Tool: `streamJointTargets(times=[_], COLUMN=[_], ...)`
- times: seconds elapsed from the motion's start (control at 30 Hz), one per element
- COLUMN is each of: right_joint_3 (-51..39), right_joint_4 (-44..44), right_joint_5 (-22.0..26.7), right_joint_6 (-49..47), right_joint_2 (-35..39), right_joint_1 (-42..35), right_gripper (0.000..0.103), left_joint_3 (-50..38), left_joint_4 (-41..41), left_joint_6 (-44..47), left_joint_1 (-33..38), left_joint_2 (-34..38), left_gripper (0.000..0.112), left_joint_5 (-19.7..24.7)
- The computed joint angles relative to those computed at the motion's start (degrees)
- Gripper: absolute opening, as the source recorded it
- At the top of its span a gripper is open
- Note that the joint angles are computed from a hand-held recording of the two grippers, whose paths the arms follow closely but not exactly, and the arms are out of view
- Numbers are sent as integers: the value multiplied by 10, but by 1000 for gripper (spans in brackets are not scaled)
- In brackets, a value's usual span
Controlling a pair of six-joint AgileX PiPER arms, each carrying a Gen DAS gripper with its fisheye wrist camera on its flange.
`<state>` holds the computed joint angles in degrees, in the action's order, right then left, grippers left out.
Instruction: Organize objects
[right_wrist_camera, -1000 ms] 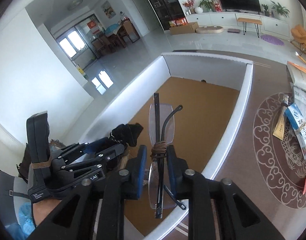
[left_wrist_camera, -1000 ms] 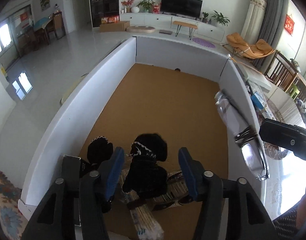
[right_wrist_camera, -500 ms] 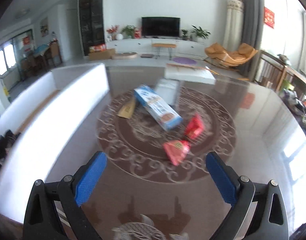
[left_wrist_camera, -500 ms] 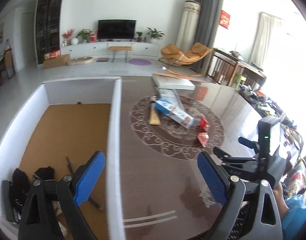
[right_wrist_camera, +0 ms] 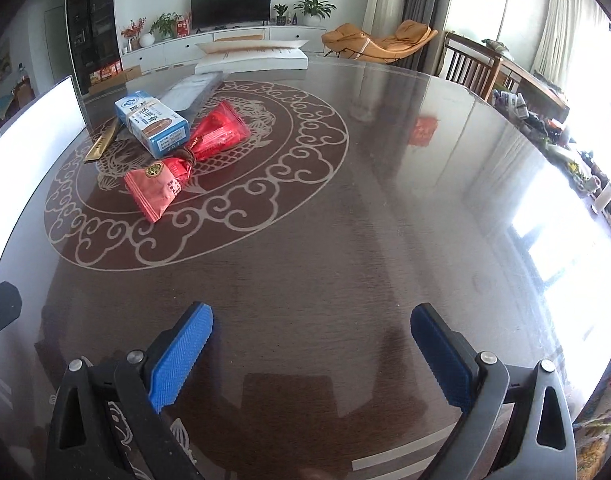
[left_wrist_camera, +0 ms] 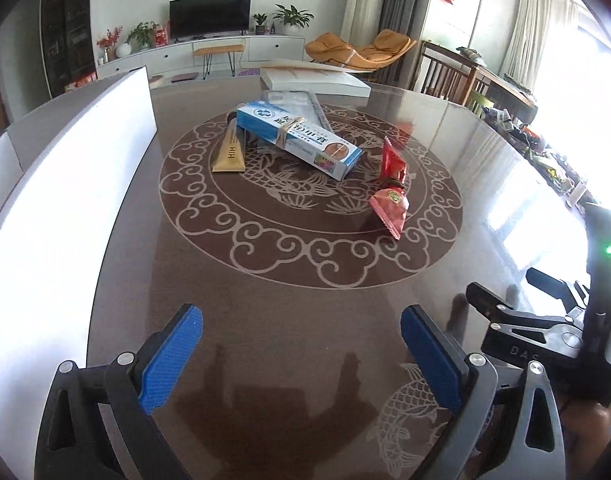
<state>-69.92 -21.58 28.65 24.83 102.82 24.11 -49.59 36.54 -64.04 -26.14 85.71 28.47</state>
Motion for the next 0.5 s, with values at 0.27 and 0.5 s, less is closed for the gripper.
streamJointTargets(times=[0.27, 0.5], right_joint_3=[-1, 2], right_joint_4=[81, 67], right_joint_5=[-5, -8], right_joint_6=[-50, -31], right_joint_2=[5, 5], right_joint_1=[-21, -17], right_gripper=[103, 103], left_joint_3=[-15, -19], left_joint_4=[7, 6], left_joint_6=[21, 30], left_joint_1=[48, 65], left_joint_2=[52, 68], left_gripper=[101, 101], left_joint_5=[-15, -22])
